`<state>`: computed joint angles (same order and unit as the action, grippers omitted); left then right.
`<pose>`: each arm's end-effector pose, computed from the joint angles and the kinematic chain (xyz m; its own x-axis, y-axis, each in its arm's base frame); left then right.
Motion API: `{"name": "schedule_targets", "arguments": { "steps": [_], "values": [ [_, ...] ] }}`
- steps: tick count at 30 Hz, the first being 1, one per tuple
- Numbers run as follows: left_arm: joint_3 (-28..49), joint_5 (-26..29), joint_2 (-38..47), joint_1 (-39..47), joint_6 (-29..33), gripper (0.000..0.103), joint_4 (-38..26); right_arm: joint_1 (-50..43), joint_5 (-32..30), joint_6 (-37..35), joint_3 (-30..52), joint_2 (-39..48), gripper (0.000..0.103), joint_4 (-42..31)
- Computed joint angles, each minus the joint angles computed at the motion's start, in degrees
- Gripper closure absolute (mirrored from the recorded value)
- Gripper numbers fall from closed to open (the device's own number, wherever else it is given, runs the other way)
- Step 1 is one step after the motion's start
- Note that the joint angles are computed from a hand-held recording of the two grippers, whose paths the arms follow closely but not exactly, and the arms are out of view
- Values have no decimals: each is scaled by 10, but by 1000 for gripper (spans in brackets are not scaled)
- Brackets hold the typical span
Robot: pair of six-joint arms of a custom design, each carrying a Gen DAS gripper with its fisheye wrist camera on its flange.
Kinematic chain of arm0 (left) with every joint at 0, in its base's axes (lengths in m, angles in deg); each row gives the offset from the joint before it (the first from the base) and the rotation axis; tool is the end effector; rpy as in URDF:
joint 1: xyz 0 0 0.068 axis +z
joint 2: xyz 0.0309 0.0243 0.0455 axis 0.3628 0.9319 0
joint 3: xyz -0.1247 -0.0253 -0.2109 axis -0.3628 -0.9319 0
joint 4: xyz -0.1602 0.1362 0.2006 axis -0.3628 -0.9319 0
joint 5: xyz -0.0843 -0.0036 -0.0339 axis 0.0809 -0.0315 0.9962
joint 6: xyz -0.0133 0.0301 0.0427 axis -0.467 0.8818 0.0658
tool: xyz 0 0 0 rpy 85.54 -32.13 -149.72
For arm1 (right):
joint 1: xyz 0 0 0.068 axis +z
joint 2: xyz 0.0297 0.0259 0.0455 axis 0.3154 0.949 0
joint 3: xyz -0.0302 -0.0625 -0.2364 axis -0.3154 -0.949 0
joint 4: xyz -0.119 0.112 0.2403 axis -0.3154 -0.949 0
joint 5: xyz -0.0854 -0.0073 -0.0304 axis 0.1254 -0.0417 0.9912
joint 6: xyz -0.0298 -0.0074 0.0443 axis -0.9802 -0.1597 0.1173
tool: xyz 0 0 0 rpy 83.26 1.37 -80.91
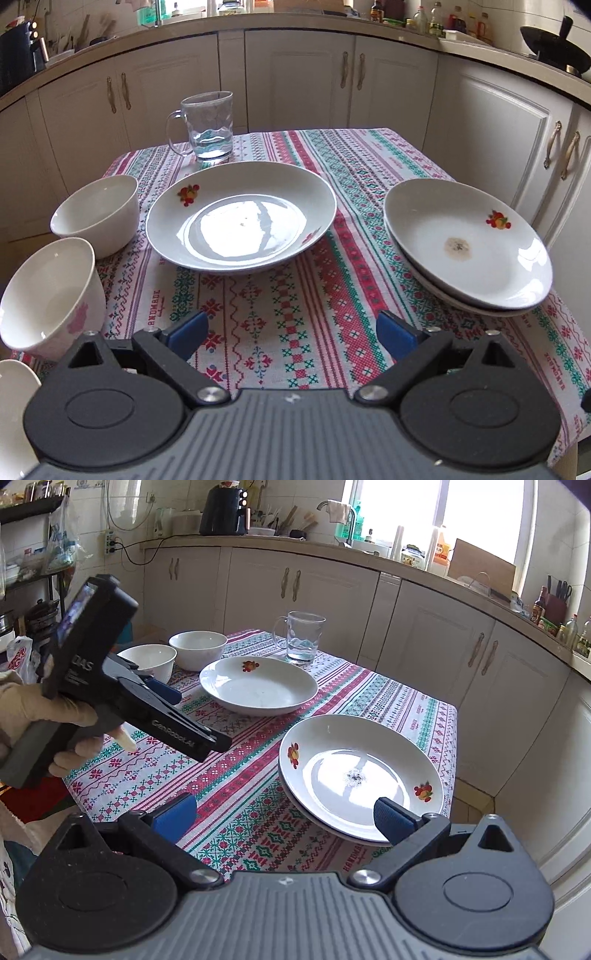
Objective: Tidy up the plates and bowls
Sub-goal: 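Withdraw the left gripper from the stacked plates, then reach the right gripper toward the flower-decal plate beside the glass mug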
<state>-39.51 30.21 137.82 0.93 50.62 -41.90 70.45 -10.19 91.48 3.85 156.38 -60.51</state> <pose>0.2306 -0.0787 0.0745 -0.6827 0.0633 -0.7280 0.0973 0.9952 -0.0046 0.1669 0.1969 0.1186 -0.4383 -0.4644 -0.7696 -0.5886 0.7954 -0.1448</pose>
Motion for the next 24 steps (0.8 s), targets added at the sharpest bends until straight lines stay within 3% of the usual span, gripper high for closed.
{"name": "schedule_targets", "arguments": {
  "steps": [10, 24],
  "values": [
    [69, 7, 147, 34, -28, 6, 54, -51, -42, -53, 76, 77, 0, -18],
    [115, -3, 222, 50, -17, 0, 106, -132, -139, -126, 232, 229, 0, -56]
  ]
}}
